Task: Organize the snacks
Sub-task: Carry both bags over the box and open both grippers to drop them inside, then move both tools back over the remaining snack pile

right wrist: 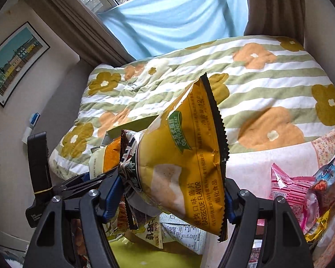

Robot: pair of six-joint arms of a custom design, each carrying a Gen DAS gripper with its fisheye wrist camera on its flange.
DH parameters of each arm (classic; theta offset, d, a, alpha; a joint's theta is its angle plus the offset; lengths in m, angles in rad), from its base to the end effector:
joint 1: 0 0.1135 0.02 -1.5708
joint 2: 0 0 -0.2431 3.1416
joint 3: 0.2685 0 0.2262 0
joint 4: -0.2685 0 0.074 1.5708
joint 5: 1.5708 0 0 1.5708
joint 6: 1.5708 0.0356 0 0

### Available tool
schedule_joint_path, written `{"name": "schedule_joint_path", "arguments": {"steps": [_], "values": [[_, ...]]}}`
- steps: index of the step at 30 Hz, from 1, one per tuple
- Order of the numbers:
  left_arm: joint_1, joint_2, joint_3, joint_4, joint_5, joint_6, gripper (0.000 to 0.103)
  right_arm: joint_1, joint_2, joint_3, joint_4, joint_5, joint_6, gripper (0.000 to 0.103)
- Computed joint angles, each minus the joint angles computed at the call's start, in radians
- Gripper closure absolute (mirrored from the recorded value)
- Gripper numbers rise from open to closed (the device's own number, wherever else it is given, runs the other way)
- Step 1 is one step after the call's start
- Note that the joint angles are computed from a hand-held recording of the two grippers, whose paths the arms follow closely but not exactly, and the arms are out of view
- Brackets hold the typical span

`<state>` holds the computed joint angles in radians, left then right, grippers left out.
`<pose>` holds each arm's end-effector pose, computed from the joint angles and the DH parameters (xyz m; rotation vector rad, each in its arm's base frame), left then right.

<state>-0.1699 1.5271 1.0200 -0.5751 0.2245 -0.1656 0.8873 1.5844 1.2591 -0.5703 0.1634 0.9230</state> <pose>0.2748 -0.0552 0.2069 0.0807 2.6682 -0.4076 0.2049 0.2424 0.2586 0.1184 2.5398 0.5732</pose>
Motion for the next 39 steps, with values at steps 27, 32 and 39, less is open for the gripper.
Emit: {"name": "schedule_joint_path", "arguments": {"steps": [27, 32, 39], "values": [[0.102, -0.390, -0.227, -0.137, -0.117, 0.002, 0.001, -0.024, 0.262, 0.190, -0.025, -0.062, -0.152, 0.000], [0.108, -0.470, -0.252, -0.185, -0.107, 0.011, 0.001, 0.043, 0.209, 0.156, -0.043, 0.049, -0.186, 0.000], [0.110, -0.569, -0.254, -0.257, -0.081, 0.015, 0.001, 0.122, 0.161, 0.163, -0.152, 0.100, -0.123, 0.000]]}}
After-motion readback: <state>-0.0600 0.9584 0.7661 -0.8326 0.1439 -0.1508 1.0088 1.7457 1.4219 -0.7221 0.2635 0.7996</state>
